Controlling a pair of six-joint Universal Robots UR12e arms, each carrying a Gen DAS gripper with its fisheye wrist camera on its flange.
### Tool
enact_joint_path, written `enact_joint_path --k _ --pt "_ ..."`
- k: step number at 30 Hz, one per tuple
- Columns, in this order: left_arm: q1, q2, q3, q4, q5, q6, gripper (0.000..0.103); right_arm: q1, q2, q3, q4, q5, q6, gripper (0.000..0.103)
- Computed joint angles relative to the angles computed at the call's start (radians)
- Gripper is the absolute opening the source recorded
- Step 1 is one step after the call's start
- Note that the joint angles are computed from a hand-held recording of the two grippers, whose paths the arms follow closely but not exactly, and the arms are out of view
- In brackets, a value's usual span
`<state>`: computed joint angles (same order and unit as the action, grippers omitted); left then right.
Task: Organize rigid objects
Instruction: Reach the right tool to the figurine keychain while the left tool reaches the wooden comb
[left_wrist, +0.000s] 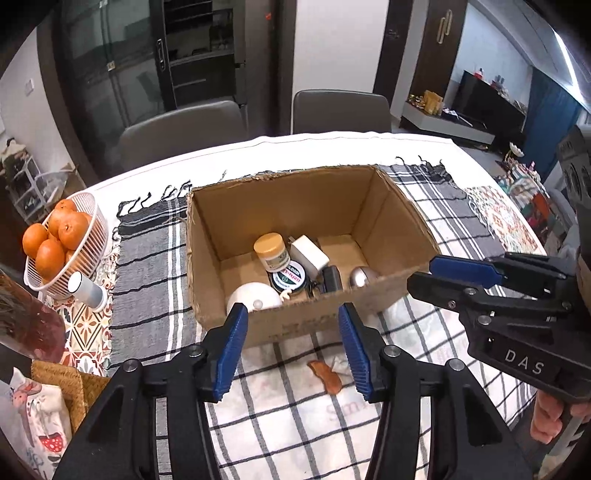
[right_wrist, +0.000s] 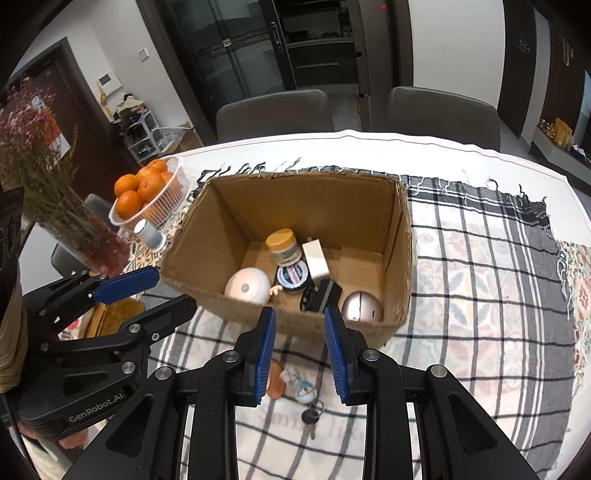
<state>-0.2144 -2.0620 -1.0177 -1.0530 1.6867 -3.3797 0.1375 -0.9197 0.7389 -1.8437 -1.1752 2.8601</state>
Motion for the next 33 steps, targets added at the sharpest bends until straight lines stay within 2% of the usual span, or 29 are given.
enact_joint_path --k 4,12,20,33 --pt "-0.008 0.023 -0.044 0.03 0.008 0.022 0.055 -0.002 -0.025 0.043 -0.003 0.003 -0.025 0.029" --pt "-0.018 0.055 -0.121 0.08 0.011 0.064 0.056 0.001 -0.063 0.116 0.005 -0.007 -0.076 0.029" --pt "-0.019 0.077 -0.195 0.141 -0.033 0.123 0.056 0.003 -0.09 0.182 -0.002 -0.009 -0.117 0.029" --pt "-0.015 0.08 -0.253 0.164 -0.099 0.18 0.06 0.011 -0.103 0.243 -0.015 -0.028 -0.173 0.029"
